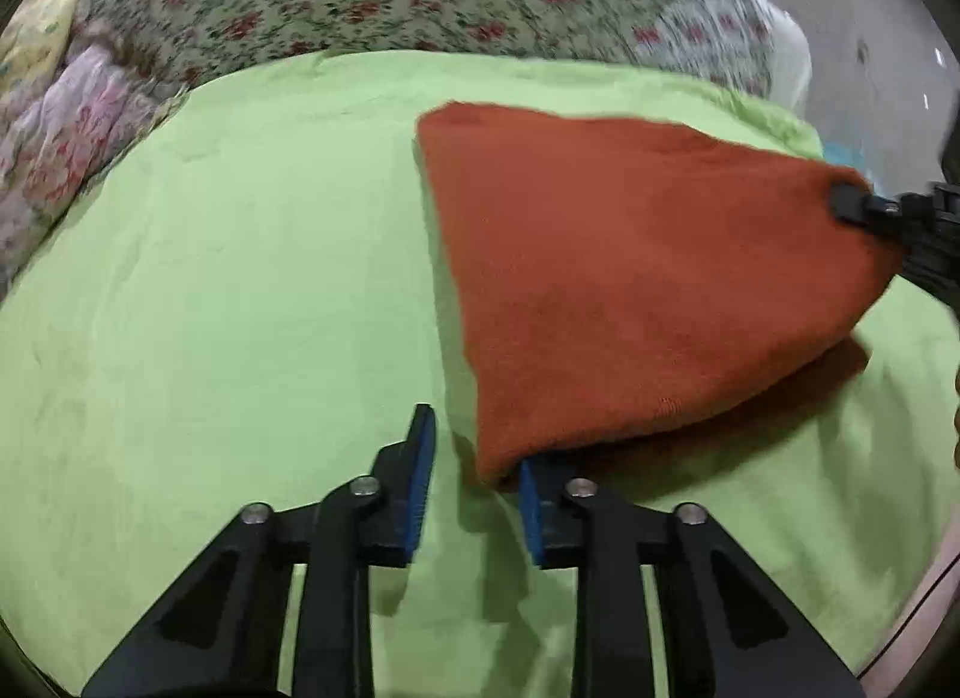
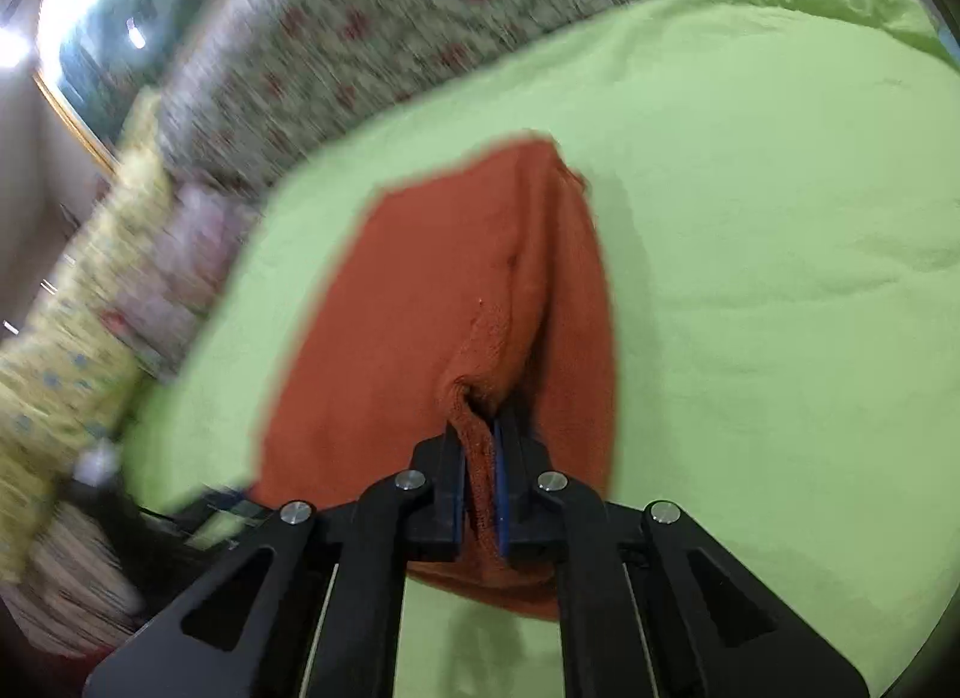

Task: Fold small clothes
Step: 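Open the left gripper while the right gripper folds the held sweater over onto itself, then open the right gripper and release the folded sweater onto the sheet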

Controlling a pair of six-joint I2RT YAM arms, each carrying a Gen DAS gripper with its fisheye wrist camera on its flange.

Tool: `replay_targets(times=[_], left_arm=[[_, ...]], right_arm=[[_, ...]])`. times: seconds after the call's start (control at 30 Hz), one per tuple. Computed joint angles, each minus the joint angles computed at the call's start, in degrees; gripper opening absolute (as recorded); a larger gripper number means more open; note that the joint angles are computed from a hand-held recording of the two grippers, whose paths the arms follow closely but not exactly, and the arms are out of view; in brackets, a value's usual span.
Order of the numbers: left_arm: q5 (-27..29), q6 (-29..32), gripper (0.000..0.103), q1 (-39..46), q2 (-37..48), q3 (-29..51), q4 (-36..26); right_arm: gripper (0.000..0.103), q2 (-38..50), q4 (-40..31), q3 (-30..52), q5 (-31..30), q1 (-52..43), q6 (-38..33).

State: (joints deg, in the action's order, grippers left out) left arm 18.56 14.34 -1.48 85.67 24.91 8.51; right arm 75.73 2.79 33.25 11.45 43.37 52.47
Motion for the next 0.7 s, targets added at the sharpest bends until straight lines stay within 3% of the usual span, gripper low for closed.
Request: replay_targets(times=[0.1,0.3,0.47,0.6,0.7], left_arm=[[5.6,-0.1,0.022,3.9,1.4,2.9,-4.0],[3.2,0.3,0.022,2.7,4.3,2.3,-2.5],[1.5,0.8,0.022,1.2,4.0,1.6,-1.6],[0.3,1.0,0.025,0.5,4.4,0.6,0.0],[1.8,4.8,0.027,1.9,3.1,1.6,-4.5]], right_arm=[[0.008,-6.6,2.5,-1.5,2.5,2.2,-0.6],[0.007,-3.6,3.1,-5.1,4.4,3.8,3.3],[0.004,-1.7,9.7,-12.9,4.3,1.9,8.2],[0.004,-0.7,5.7,-10.8,6.5,3.5,8.5],[0.005,-1.0,1.7,-8.9,6.5,3.6,7.1]])
